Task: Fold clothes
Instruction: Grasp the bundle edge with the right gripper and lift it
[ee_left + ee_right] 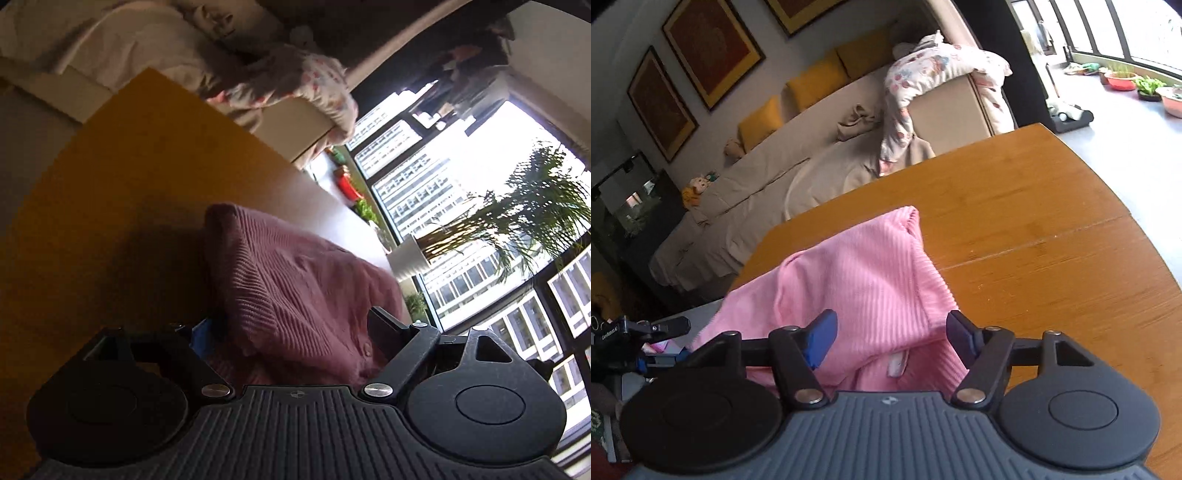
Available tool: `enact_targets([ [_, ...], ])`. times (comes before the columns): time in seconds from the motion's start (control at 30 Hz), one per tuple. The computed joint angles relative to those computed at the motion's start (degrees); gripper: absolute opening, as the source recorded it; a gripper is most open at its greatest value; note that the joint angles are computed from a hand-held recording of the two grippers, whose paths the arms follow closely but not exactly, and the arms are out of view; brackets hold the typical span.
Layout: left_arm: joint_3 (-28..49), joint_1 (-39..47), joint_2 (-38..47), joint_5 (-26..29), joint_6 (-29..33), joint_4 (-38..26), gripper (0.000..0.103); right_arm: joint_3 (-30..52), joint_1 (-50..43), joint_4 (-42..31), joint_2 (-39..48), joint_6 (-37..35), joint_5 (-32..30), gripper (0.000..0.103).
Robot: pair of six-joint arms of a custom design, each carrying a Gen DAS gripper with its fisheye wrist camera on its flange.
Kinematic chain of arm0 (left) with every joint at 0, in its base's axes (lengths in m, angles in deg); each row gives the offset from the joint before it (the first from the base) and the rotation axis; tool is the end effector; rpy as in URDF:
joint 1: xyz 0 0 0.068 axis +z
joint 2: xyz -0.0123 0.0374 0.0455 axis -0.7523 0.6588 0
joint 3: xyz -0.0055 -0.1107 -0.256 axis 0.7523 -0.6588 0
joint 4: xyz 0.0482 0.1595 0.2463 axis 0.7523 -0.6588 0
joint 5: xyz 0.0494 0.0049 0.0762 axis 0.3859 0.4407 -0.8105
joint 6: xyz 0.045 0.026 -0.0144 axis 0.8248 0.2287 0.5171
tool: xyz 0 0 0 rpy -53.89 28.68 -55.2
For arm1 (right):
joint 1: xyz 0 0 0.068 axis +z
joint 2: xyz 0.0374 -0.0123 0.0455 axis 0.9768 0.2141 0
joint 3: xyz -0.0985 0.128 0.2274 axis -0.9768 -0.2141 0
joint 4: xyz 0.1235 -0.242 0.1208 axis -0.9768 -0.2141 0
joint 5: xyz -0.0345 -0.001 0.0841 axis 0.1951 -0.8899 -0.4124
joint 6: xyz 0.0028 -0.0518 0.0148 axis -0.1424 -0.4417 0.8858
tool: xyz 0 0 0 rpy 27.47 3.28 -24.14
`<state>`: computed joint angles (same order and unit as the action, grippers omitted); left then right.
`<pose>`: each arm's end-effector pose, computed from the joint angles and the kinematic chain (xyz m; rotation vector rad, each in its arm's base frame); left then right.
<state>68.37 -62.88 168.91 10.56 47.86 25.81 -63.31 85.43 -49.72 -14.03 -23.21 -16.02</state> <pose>0.3338 -0.1067 0.1233 0.1275 2.3141 -1.1314 0.1758 0.0256 0.1181 0.4411 2.1423 0.4501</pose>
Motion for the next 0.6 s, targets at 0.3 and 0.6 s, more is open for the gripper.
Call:
enact_targets([
  [0.3,3.65,-2.78,3.0,-4.91,3.49,-2.11,0.051,3.37,3.21,17.17,21.09,-7.91,5.98,0.062],
  [0.6,-0.74,-1.57,-11.94,-0.77,9.26,-5.18,0.024,2.08,8.54,0.58,-7.82,-14.38,7.23,0.017],
])
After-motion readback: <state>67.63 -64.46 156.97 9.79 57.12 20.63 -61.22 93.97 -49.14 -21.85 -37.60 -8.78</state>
